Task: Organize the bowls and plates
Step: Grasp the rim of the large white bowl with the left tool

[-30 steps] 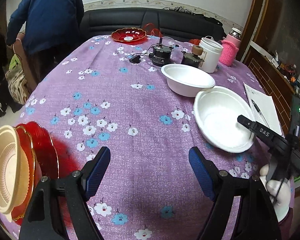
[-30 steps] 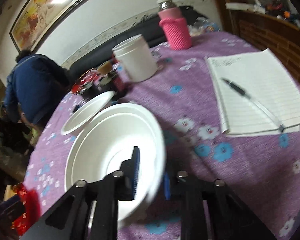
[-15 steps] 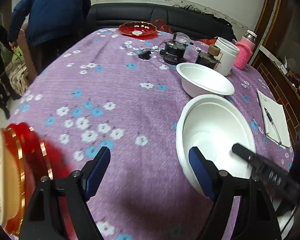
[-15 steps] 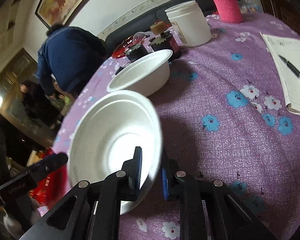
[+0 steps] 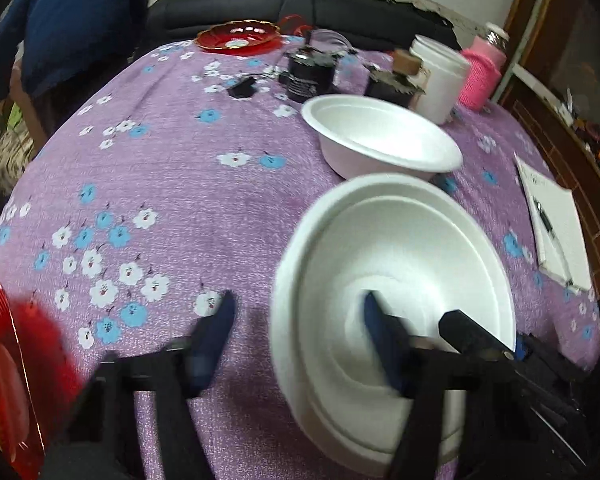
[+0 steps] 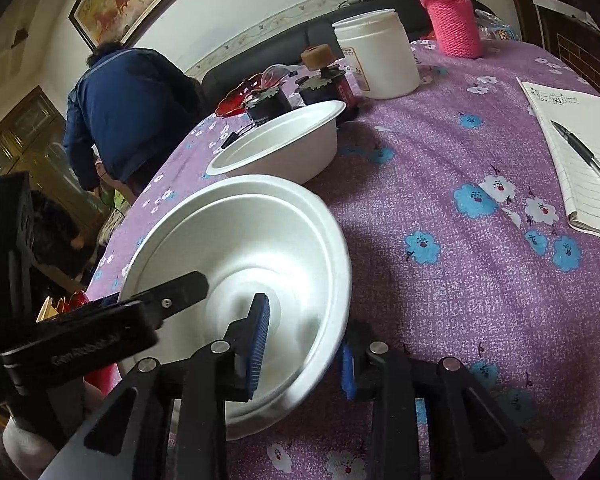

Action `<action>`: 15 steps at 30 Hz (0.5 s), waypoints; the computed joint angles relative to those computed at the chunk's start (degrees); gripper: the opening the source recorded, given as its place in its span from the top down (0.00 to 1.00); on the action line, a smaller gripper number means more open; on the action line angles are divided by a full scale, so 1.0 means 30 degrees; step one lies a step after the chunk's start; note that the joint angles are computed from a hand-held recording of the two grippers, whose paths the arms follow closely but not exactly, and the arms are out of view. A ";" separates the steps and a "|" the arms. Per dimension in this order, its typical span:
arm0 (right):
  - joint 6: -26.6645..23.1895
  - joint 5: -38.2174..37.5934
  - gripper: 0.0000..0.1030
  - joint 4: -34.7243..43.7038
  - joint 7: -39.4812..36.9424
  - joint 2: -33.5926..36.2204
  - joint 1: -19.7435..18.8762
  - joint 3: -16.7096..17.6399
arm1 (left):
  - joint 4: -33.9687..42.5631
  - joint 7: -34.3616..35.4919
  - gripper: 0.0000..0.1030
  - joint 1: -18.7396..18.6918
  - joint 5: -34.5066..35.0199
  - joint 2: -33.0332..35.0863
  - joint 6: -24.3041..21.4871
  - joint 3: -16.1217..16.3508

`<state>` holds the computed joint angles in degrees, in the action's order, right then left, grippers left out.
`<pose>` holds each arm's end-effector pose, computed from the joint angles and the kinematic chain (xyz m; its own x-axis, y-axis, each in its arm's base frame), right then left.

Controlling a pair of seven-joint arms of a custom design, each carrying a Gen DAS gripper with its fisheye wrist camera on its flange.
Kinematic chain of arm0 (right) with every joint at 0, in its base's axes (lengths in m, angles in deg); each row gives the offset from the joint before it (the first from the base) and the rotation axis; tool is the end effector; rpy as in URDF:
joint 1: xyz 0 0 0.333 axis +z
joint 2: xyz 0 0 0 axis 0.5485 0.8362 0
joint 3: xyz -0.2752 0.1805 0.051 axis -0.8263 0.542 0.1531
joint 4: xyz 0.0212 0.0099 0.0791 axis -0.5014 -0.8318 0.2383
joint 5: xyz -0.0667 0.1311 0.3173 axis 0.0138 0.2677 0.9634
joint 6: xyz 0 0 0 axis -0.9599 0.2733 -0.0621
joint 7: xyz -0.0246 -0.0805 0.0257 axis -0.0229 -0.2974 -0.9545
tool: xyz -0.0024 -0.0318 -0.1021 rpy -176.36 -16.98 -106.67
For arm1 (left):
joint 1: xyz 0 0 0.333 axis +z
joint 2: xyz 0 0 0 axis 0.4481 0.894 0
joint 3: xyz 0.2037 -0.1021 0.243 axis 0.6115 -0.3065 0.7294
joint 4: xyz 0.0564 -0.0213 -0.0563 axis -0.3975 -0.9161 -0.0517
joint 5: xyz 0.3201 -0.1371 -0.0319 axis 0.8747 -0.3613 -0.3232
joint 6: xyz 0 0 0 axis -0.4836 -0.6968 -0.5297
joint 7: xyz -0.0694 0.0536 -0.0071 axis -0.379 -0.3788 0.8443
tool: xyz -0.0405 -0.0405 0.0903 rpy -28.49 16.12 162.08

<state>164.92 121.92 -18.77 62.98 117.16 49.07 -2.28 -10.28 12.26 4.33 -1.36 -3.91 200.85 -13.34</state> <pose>0.6566 0.2572 0.3654 0.2774 -0.8589 -0.4305 -0.8202 0.0216 -0.5717 0.6502 -0.3535 0.4091 0.1328 -0.9877 0.0821 -0.8555 -0.1560 -0.4937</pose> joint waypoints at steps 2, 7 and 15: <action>0.0059 -0.0090 0.68 -0.0003 0.0026 -0.0006 0.0119 -0.0061 | 0.0521 0.0922 0.86 0.0123 -0.0406 0.0317 -0.0506 -0.0374; 0.0374 0.0592 0.76 -0.0111 -0.0684 -0.0111 -0.0382 0.0668 | -0.0519 -0.0094 0.87 -0.0431 0.0553 -0.0553 -0.0131 0.0284; 0.0692 0.3666 0.76 -0.0420 -0.4438 -0.0608 -0.1369 0.2617 | -0.3073 -0.2639 0.86 -0.1081 0.3198 -0.2958 -0.0051 0.0779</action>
